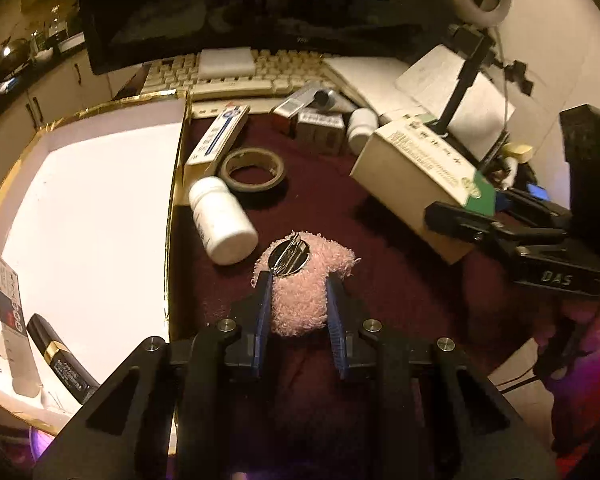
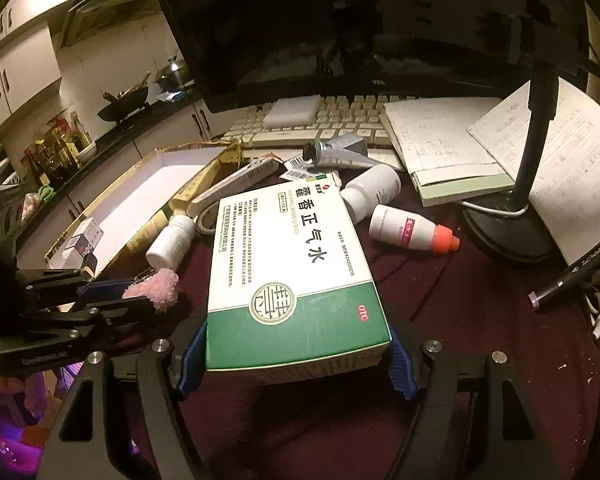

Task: Organize objects
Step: 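Grasp the pink pad with the left tool while the right tool grasps the green-white box, then carry the pink pad and green-white box into the tray and open both tools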

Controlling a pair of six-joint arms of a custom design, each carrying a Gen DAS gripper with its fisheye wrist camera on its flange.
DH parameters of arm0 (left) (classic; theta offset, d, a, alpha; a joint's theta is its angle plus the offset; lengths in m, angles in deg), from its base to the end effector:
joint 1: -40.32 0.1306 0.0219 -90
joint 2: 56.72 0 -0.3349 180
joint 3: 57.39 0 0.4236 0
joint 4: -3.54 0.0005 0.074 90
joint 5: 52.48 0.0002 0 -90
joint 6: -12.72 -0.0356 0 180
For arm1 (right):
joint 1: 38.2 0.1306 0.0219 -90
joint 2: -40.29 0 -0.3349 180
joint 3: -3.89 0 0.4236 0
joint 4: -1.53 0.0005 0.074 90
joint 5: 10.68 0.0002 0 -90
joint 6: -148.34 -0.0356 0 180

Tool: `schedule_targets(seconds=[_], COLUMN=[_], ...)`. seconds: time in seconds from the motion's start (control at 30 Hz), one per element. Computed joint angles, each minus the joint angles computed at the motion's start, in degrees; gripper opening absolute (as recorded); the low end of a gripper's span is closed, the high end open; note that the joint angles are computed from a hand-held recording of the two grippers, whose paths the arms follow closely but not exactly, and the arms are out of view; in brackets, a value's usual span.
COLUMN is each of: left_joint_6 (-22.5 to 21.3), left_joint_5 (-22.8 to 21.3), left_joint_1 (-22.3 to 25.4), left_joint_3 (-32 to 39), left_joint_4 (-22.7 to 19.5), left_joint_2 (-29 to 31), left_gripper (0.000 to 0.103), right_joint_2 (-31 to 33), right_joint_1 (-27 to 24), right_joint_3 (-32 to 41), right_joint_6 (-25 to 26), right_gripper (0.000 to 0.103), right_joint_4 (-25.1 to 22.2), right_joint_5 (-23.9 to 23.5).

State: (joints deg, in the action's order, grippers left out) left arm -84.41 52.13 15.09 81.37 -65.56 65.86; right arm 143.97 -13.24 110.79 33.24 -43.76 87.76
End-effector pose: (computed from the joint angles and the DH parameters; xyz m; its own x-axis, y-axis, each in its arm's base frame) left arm 0.6059 -0.2960 0.4442 -0.6478 0.4380 -0.6232 0.6354 0.7621 -0.1248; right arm 0.5509 0.2501 0.4065 -0.6853 0.1439 -0.7139 -0.0309 0.9737 0.2258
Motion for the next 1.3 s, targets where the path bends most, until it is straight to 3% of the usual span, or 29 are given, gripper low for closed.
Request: schedule_targets(seconds=[0.63,1.0,1.3], left_joint_6=[2.85,6.46,10.78], left_joint_5=[1.51,-0.51,-3.45], left_joint_1=[2.12,5.13,8.48], left_joint_3=[-4.01,-4.33,-2.41], left_joint_4=[6.04,8.63,8.26], left_joint_2=[-4.47,-4.78,-3.19], left_gripper=[0.025,0.025,0.025], right_joint_2=[1.06,4.35,7.26], right_joint_1=[1.57,2.93,4.34], right_joint_3=[2.71,8.07,12.54], right_joint_6=[1.03,3.77,5.74], right_gripper=[0.073,0.073,0.073], right_joint_4=[0.14,0.18,-0.04], right_joint_5=[1.12,0.49,-0.41])
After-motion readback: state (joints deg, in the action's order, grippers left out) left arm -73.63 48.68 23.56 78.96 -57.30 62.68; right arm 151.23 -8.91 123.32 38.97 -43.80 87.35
